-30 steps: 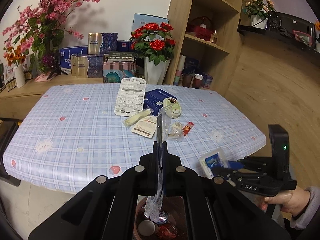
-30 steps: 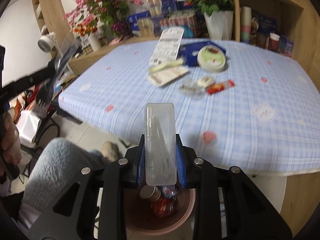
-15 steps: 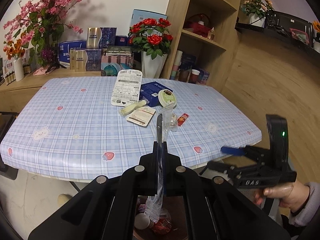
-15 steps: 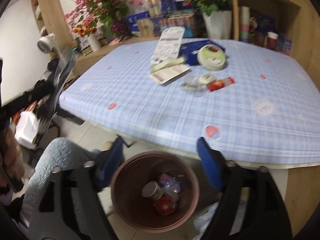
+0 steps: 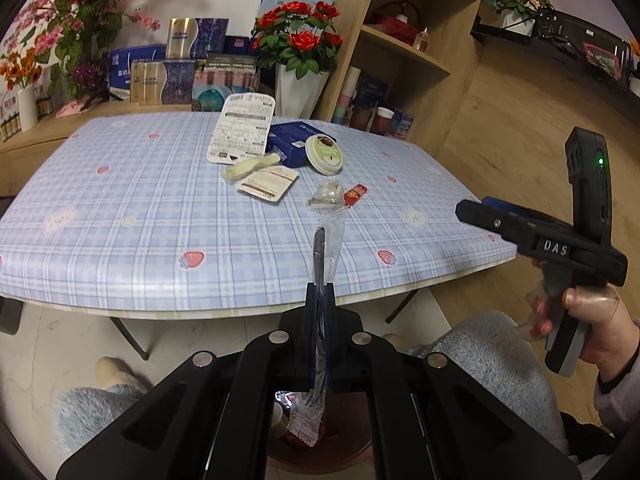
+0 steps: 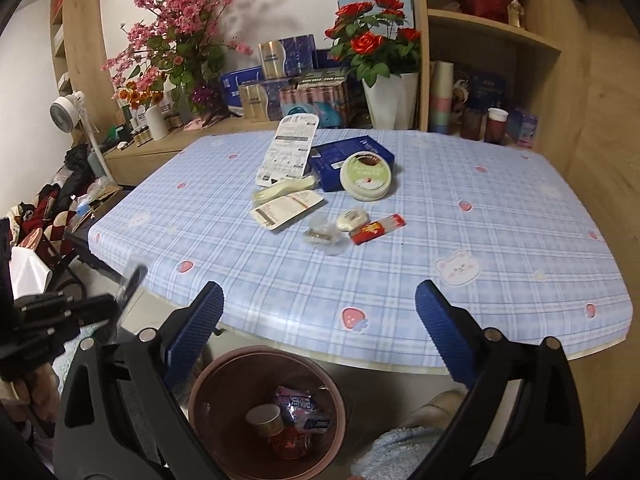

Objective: Collect trash
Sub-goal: 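Open the left tool over the brown bin to drop the black fork, then reach the right tool to the table and grasp the small clear bag of screws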

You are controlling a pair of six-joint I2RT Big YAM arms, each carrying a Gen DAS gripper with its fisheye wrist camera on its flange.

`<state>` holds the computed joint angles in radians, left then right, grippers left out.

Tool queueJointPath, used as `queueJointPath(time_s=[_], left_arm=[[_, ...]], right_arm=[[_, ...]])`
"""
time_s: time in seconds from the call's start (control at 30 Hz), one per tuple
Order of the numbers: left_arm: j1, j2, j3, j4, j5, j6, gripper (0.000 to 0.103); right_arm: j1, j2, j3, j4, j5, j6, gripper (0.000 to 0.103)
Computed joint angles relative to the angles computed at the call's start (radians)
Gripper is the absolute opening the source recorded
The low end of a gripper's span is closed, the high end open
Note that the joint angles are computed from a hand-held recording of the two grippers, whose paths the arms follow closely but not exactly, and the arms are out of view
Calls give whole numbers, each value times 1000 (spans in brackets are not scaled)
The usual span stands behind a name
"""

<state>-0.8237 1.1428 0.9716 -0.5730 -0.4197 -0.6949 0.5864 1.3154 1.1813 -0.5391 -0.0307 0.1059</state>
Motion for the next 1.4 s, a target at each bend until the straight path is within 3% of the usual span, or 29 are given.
queueJointPath(time_s=[0.23,0.3,0.33,0.47,0.67,0.73,0.87,1.03,1.4], left_arm=[[-8,23,7,-6,29,3,4],[-6,25,7,-5,35,0,9],[-4,25,6,-2,38,-1,14],[-3,19,-1,4,14,-17,51],[16,8,4,-22,-63,-27,85],[25,7,10,-35,-90,-29,90],[52,1,21,-74,-149,-30,93],[89,-20,19,-65,-197,-8,95],[155,-26,13,-5,-199,54,95]], right_arm=[[-3,1,0,-4,3,1,96],[-3,0,-1,-6,6,0,96],[-4,1,-1,-7,7,-2,97],[-4,6,5,-14,13,-7,97],[-9,8,2,-6,28,-13,97],[-13,10,0,-1,26,-16,97],[-17,10,-3,10,22,-17,97],[-35,18,-9,33,5,-4,97],[-73,52,-4,66,-26,22,97]])
